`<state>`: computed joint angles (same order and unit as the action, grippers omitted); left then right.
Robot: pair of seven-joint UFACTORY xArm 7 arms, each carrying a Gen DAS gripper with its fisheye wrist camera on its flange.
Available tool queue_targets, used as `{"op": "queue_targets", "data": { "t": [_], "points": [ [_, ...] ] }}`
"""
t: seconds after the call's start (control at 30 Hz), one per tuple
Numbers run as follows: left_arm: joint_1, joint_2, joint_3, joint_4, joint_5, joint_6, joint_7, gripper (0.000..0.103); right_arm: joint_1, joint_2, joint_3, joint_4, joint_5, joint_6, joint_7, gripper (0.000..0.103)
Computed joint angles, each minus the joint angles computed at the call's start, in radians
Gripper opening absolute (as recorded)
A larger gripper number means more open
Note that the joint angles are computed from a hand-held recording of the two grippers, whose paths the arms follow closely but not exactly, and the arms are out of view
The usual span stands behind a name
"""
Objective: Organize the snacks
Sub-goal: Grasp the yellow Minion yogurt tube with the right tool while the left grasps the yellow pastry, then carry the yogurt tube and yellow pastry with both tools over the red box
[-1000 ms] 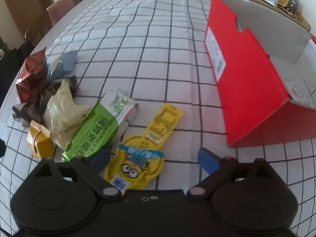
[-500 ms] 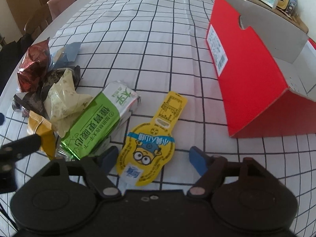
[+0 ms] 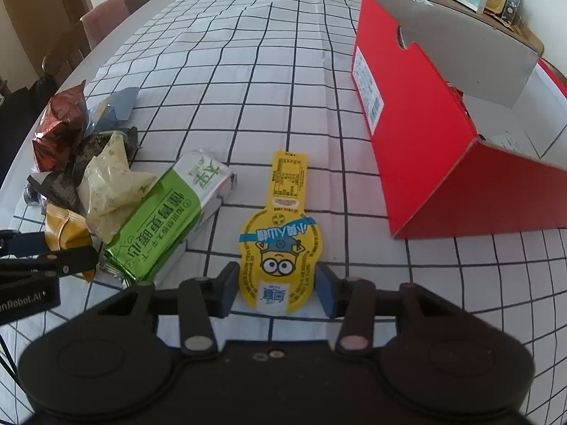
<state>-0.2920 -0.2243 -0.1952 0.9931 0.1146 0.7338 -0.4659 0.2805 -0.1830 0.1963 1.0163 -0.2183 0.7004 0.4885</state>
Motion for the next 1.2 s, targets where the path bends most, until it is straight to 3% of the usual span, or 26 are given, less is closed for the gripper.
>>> {"op": "queue_targets", "data": {
  "t": [0.3, 0.8, 1.2],
  "points": [
    [0.003, -0.03, -0.007, 0.002, -0.008, 0.027, -0.037, 0.037, -0.009, -0.062, -0.003, -0.04, 0.01, -0.016, 0.005, 0.045],
    [-0.001, -0.089, -0.027, 0.051, -0.014, 0.071, -0.099, 0.036, -0.014, -0.241, -0.041, -0.088, 0.159, -0.034, -0.152, 0.045],
    [-0.032, 0.055, -0.096, 0.342, 0.132, 0.145, -0.233, 0.036, -0.054, -0.3, -0.125, -0.029, 0.261, -0.022, -0.365, 0.045]
  ]
}}
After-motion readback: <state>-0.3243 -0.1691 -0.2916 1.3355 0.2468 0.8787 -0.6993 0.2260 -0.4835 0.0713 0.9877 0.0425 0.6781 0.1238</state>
